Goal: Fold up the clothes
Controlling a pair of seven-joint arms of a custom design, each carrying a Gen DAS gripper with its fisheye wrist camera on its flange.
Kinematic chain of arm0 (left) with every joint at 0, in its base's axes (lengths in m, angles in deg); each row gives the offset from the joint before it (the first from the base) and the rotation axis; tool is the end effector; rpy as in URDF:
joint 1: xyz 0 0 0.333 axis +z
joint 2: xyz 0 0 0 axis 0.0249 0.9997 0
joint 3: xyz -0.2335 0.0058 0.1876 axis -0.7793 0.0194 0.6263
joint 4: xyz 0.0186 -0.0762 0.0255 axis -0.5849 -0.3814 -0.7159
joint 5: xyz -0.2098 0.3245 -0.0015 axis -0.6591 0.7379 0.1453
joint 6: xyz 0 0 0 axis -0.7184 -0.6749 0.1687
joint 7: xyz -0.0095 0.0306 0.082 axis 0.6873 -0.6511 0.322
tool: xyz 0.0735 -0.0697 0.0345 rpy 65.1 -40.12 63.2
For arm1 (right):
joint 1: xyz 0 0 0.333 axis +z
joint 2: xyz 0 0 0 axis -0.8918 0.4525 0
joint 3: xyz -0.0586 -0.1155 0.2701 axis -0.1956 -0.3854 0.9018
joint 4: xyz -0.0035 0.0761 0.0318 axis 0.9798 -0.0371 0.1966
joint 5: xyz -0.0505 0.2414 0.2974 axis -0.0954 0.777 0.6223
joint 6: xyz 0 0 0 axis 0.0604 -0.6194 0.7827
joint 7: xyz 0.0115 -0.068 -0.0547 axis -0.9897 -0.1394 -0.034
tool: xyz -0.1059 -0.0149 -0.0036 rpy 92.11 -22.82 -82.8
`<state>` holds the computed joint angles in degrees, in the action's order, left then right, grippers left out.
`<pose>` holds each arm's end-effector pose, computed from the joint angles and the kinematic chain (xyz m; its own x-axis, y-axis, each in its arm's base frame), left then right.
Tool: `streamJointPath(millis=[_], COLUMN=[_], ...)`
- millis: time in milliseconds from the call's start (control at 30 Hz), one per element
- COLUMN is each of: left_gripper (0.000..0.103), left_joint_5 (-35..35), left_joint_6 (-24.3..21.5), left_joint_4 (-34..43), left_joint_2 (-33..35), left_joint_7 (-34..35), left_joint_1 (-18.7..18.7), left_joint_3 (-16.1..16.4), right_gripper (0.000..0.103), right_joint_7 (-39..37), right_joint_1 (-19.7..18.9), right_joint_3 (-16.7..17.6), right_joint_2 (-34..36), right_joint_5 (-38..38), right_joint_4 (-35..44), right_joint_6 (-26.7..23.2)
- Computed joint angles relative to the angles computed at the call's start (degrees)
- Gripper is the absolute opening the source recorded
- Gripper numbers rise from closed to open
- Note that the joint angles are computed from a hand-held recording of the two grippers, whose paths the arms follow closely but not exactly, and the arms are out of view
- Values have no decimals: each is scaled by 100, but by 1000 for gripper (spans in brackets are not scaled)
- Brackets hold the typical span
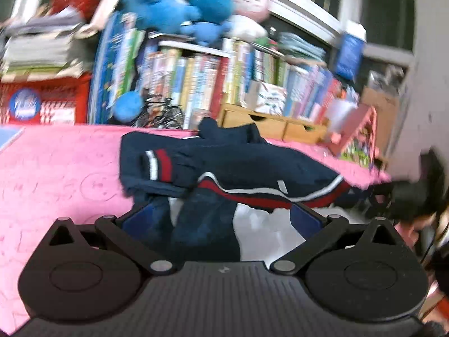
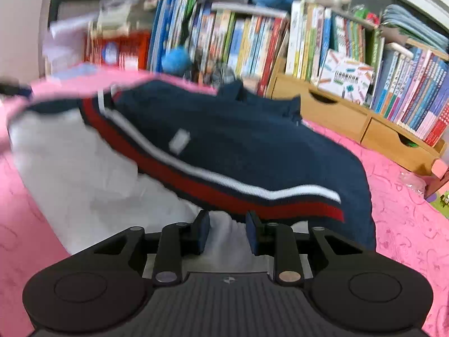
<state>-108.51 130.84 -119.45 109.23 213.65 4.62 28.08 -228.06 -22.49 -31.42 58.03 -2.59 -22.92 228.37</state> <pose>0.7417 -0.2526 0.2897 -0.8117 -0.5586 0.1705 -0.3563 0.2423 -0.9024 0.5474 0.4082 0.2814 -0.1583 -0.9785 0.1324 -0.5691 -0.0192 -0.8220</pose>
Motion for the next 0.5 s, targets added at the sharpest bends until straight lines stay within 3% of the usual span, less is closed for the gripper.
streamJointPath(millis=[67, 133, 200, 267, 367, 500], left_gripper=[103, 103, 103, 103, 103, 103], left_joint_5=[172, 594, 1077, 1467, 1749, 2148], left_joint_6=[212, 382, 633, 621, 761, 1144], left_joint_4=[25, 227, 462, 698, 793, 785], left_joint_2=[25, 97, 215, 322, 385, 422], left_joint_7=[-65, -676, -1424, -2122, -2447, -2740], left_joint_1=[-205, -600, -1055, -1369, -1422, -1531], left_joint_3=[175, 624, 1204, 1689, 1771, 1918], right_gripper=[35, 36, 35, 35, 33, 27], right_joint_7=[1127, 2013, 2076, 1466, 339, 885], right_joint_1=[172, 223, 194, 124, 120, 211], right_joint_3=[-144, -69, 115, 371, 630, 664], right_joint_2=[-351, -665, -825, -816, -621, -1004], right_joint_5=[-815, -1396, -1489, -1072, 113, 882], right_joint_4=[-428, -811, -1011, -1018, -919, -1558], right_joint_6=[165, 107, 32, -119, -933, -1943])
